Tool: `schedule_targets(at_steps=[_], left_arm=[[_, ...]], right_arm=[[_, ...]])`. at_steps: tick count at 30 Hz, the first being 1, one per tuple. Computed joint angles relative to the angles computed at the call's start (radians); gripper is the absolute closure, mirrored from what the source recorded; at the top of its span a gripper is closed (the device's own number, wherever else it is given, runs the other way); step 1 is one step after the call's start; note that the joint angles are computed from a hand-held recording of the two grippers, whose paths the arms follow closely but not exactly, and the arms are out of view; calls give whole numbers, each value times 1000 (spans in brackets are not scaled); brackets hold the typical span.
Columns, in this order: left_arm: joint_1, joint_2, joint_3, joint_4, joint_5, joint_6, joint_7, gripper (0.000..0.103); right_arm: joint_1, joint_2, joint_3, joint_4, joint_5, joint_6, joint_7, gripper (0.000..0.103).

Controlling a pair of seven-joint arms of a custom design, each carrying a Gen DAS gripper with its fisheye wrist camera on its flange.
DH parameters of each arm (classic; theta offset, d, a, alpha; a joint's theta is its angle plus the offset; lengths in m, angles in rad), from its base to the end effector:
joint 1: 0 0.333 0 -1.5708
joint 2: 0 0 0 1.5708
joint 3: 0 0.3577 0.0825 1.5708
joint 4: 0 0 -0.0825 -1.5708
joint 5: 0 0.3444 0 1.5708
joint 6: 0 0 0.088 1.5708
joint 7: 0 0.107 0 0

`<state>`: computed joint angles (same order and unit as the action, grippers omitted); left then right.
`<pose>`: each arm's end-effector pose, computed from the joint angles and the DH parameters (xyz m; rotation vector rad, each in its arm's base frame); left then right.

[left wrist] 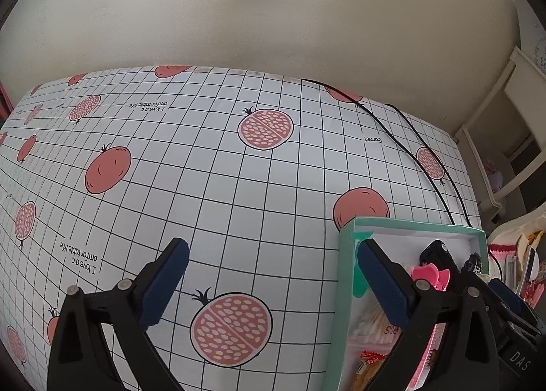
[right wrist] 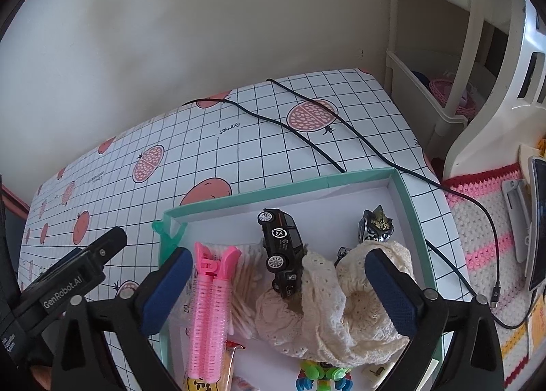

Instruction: Organize objects

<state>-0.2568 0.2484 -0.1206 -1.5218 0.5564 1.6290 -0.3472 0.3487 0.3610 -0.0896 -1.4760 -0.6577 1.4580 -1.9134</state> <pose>0.5775 -0.1613 0.5681 -2.6006 0.1318 -0.0780 0.6017 0.0957 0.5219 1.2104 2.4543 -1.0892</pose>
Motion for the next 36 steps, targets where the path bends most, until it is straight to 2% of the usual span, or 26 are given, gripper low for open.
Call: schedule_targets(at_steps=[8,23,36], left_arm=[[-4,7,1,13,3,-25,11,3],[-5,-1,-2,-2,15,-10,30,3],[-25,-16,-15,21,20,-45,85,3]], right_arm=[[0,3,-1,4,3,-4,-2,0],[-6,7,-2,11,10,3,-17,0],[16,73,-18,164,38,-99,-76,0]])
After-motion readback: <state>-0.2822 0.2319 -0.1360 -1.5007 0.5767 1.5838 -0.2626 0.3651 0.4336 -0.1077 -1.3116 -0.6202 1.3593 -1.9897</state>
